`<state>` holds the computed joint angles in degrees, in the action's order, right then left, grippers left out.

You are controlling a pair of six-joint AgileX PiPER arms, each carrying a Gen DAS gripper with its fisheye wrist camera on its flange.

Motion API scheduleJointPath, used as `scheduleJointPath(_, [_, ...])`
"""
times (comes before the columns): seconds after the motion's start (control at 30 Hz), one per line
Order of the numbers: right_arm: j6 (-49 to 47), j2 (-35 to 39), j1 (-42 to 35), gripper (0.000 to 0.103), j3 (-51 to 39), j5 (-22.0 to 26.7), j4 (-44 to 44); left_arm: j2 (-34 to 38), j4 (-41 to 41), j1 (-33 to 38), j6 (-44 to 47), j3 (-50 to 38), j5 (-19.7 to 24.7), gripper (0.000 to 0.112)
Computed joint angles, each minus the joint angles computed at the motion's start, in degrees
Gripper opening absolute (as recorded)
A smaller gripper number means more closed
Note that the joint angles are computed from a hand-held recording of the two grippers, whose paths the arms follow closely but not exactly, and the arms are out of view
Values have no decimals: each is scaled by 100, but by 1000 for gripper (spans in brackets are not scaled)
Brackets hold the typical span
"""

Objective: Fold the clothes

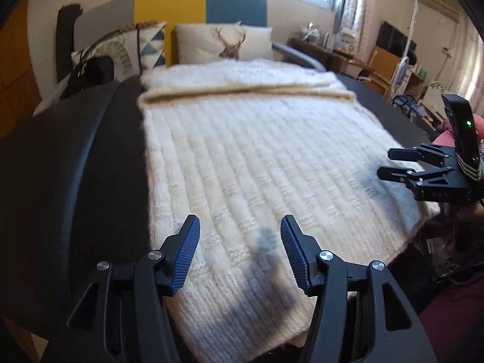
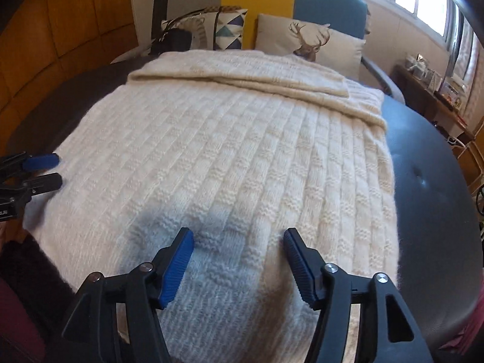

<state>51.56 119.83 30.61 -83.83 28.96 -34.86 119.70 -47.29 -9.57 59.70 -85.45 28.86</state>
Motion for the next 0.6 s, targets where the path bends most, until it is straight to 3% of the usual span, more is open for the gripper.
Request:
scheduleJointPath(0.07, [429, -110, 14, 69, 58, -26, -369, 66, -33, -116, 162, -103, -10, 63])
scheduleJointPath(0.2, [397, 91, -26, 70, -234, 288, -339, 603, 1164, -297, -1081, -803, 224, 63])
scheduleJointPath(0.27, [158, 279, -35, 70, -371, 449, -92, 664, 915, -130, -1113, -943, 470, 63])
scheduleJointPath(0.4, [138, 203, -183, 73, -206, 161, 114, 759, 567, 173, -1369, -1232, 637, 63])
scheduleJointPath(0.5, [343, 238, -213, 73, -501, 251, -258, 1110, 935, 187, -2018, -2028, 784, 63])
scheduleJointPath(0.6, [129, 558, -389, 73, -1145, 372, 23, 1783, 1980, 61, -3143, -3279, 1110, 63])
